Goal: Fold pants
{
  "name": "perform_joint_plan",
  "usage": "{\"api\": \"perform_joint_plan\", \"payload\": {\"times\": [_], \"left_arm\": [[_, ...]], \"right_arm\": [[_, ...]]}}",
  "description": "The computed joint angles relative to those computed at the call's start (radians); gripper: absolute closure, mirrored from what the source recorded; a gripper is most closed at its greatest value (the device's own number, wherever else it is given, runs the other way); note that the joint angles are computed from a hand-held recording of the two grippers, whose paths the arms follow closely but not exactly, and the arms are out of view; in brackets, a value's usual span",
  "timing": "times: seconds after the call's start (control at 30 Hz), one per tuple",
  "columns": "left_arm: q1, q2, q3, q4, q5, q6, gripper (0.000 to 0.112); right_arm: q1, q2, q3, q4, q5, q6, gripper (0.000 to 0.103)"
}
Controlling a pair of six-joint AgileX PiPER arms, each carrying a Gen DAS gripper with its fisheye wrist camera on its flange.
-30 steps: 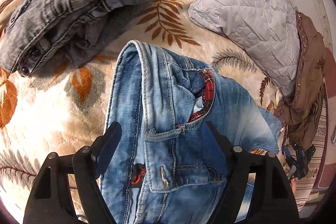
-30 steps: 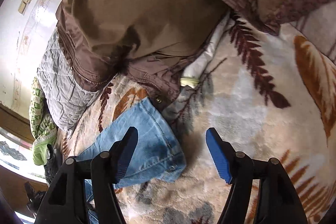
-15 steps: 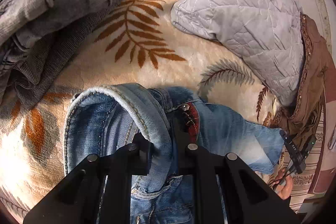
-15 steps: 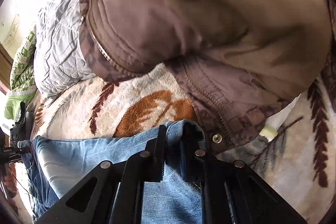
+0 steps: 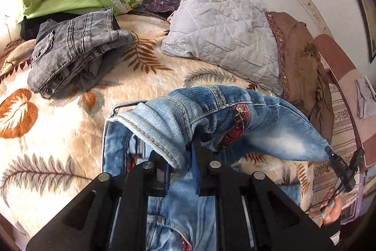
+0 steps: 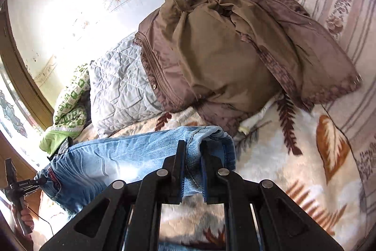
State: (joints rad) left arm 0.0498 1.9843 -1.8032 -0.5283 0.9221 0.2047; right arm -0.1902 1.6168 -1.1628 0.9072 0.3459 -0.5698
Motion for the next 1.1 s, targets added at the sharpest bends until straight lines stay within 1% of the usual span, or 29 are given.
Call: {"api": "perform_joint_plan", "payload": {"times": [0.07,0.13,0.2,0.3,0.33,0.37,0.4,0.43,0.47,0.5,0.53,0.57,0.6,0.63,0.7,0.73,0.77,0.83,0.9,0.97,1.0,1.07,1.1], "left_arm": [[0.011,-0.082,0.177,-0.05,-0.05,0.089,0.095],[0.023,-0.129,0.312,-0.087,-0.072,0.143,0.092],[0.035,-0.139,0.398,-0.097,-0.063,0.157,0.092],[0.069,-0.138,0.466,-0.131,-0.017,0.176,0.093],[0.086,-0.163,0.5,-0.158,-0.005,0.201,0.093],[0.098,-0.188,0.519,-0.164,0.009,0.208,0.089],[0.108,-0.222,0.543,-0.161,0.011,0.207,0.087],[0.122,-0.262,0.571,-0.169,0.007,0.21,0.084],[0.142,-0.297,0.597,-0.189,0.01,0.227,0.078],[0.162,-0.331,0.625,-0.213,0.015,0.244,0.073],[0.184,-0.359,0.651,-0.24,0.021,0.254,0.059],[0.201,-0.378,0.667,-0.274,0.031,0.261,0.049],[0.213,-0.386,0.675,-0.309,0.046,0.272,0.047],[0.209,-0.387,0.672,-0.329,0.06,0.27,0.045],[0.182,-0.368,0.661,-0.363,0.066,0.271,0.038],[0.156,-0.356,0.654,-0.366,0.053,0.256,0.033],[0.127,-0.333,0.636,-0.359,0.039,0.225,0.033],[0.09,-0.282,0.604,-0.357,0.039,0.181,0.033],[0.062,-0.238,0.574,-0.351,0.03,0.134,0.033],[0.04,-0.212,0.557,-0.325,0.004,0.084,0.033],[0.031,-0.196,0.545,-0.313,-0.01,0.064,0.033],[0.013,-0.152,0.507,-0.281,-0.028,0.017,0.034],[0.004,-0.126,0.483,-0.259,-0.033,-0.006,0.034]], "right_arm": [[-0.034,-0.084,0.173,0.126,-0.004,-0.141,0.093],[-0.05,-0.136,0.333,0.196,-0.029,-0.224,0.093],[-0.073,-0.136,0.453,0.322,-0.027,-0.337,0.091],[-0.095,-0.115,0.576,0.484,-0.031,-0.482,0.085],[-0.097,-0.126,0.606,0.506,-0.032,-0.501,0.084],[-0.096,-0.151,0.634,0.506,-0.043,-0.492,0.084],[-0.094,-0.182,0.653,0.467,-0.052,-0.444,0.083],[-0.1,-0.222,0.671,0.412,-0.052,-0.385,0.08],[-0.101,-0.262,0.682,0.339,-0.058,-0.301,0.078],[-0.1,-0.303,0.69,0.263,-0.061,-0.211,0.067],[-0.102,-0.346,0.7,0.194,-0.06,-0.127,0.055],[-0.103,-0.384,0.71,0.164,-0.061,-0.082,0.05],[-0.106,-0.41,0.713,0.175,-0.053,-0.077,0.044],[-0.121,-0.425,0.711,0.225,-0.018,-0.111,0.04],[-0.15,-0.385,0.684,0.391,0.086,-0.238,0.038],[-0.157,-0.343,0.666,0.476,0.146,-0.3,0.038],[-0.145,-0.298,0.644,0.55,0.185,-0.343,0.038],[-0.104,-0.198,0.59,0.66,0.236,-0.383,0.038],[-0.054,-0.113,0.529,0.722,0.239,-0.378,0.038],[-0.027,-0.046,0.478,0.779,0.223,-0.375,0.038],[-0.025,-0.012,0.458,0.817,0.23,-0.389,0.038],[-0.019,0.058,0.4,0.821,0.225,-0.346,0.038],[-0.012,0.091,0.366,0.795,0.214,-0.307,0.038]]}}
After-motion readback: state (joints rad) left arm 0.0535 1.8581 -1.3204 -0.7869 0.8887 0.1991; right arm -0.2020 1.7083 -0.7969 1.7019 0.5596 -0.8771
